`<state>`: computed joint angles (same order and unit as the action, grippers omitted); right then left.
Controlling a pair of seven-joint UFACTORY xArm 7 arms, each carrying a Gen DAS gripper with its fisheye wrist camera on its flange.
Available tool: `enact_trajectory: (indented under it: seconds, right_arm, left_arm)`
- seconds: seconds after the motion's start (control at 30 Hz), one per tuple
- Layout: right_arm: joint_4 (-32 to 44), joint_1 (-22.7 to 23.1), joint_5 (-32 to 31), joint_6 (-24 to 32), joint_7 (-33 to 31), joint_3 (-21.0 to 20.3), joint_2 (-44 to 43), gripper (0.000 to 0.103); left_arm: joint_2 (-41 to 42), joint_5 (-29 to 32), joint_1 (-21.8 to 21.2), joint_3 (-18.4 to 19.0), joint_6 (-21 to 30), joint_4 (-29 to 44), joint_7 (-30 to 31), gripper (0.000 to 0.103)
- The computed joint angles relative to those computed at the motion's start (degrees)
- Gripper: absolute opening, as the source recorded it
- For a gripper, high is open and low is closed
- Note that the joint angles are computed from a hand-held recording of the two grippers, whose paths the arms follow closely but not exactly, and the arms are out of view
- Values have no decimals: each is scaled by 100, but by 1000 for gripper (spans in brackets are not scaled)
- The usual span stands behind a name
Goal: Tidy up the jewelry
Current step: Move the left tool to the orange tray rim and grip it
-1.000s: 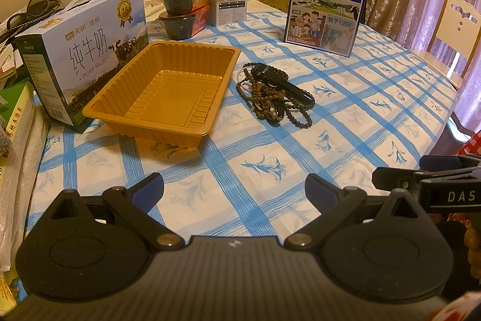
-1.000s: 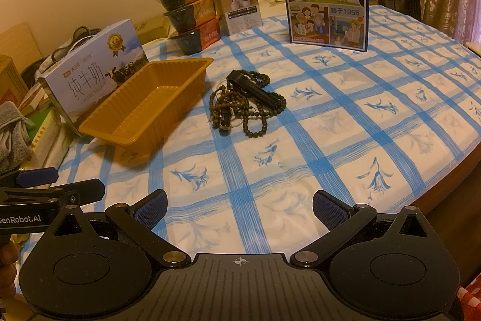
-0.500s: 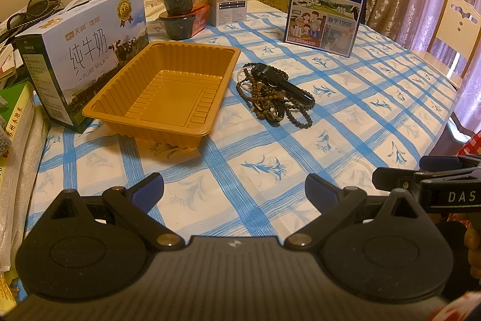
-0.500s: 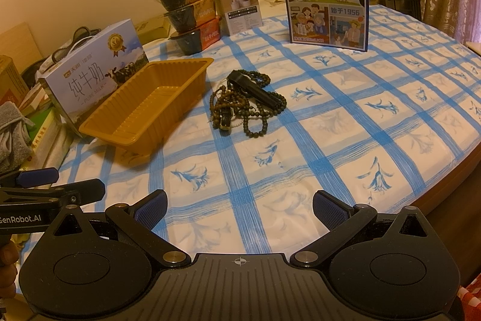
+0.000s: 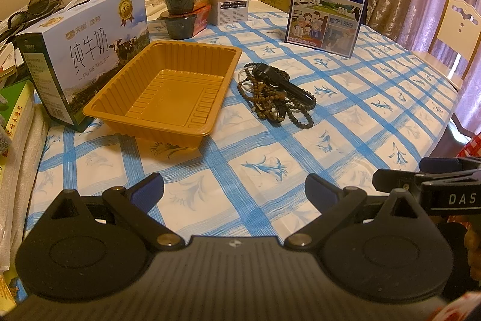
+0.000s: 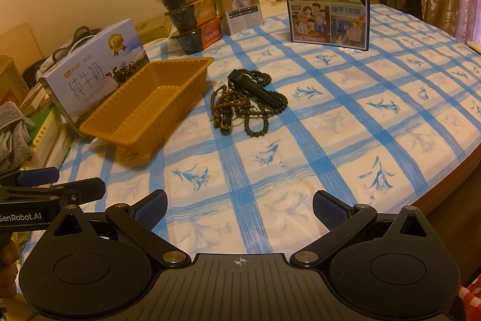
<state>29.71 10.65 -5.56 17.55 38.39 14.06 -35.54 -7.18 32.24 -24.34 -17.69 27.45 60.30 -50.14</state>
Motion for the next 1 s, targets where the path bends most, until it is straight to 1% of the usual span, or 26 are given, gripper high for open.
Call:
enact_trajectory:
  seconds: [0.27, 0.3, 0.33, 0.4, 0.43, 0.47, 0.5, 0.6, 0.63, 0.73, 0.8, 0.83, 0.87, 0.93, 1.0]
  right_arm:
    - [-61, 20, 21, -22, -11, -30, -38, 103]
    - [-58, 36, -75, -46, 81, -53, -13, 103]
    - [153, -169, -47, -145, 89, 163, 253, 103]
    - [119, -231, -161, -330, 132, 141, 335, 103]
    - [76, -180, -144, -329, 82, 56, 298, 102]
    - [122, -335, -230, -515, 157, 155, 444, 102]
    - [92, -362, -254, -646, 128, 105, 503, 102]
    - [187, -651, -413, -943, 208, 246, 785, 102]
    - [162, -657, -430, -983, 207, 238, 786, 102]
    - [369, -1030, -648, -1273, 317, 456, 1174, 102]
    - [510, -1183, -763, -1386, 378, 541, 1423, 102]
    - [535, -1197, -802, -1423, 379, 534, 1489, 102]
    - [646, -1321, -911, -1474, 403, 618, 1656, 102]
    - [806, -1508, -1114, -1483, 498, 741, 1878, 102]
    - [946, -1547, -1251, -1501, 584, 718, 2109, 102]
  left_arm:
    - [0, -50, 35, 36, -24, 3, 25, 100]
    - [52, 28, 57, 21, -73, -5, -67, 100]
    - [77, -16, 75, 61, -89, 6, -89, 100]
    - [155, 33, 117, 102, -224, -13, -230, 100]
    - [182, 69, 155, 145, -320, -31, -329, 100]
    - [205, 197, 197, 163, -358, -30, -469, 100]
    - [227, 373, 243, 178, -398, -29, -630, 100]
    - [314, 951, 371, 240, -456, 14, -1206, 100]
    - [354, 1116, 411, 280, -492, 31, -1398, 100]
    - [541, 1667, 487, 404, -482, 171, -2019, 99]
    - [654, 2088, 506, 522, -512, 248, -2487, 99]
    - [736, 2369, 499, 573, -469, 319, -2787, 99]
    - [835, 2593, 474, 625, -371, 412, -3000, 99]
    - [1023, 2765, 408, 742, -245, 581, -3131, 97]
    - [1214, 2931, 360, 893, -266, 729, -3373, 94]
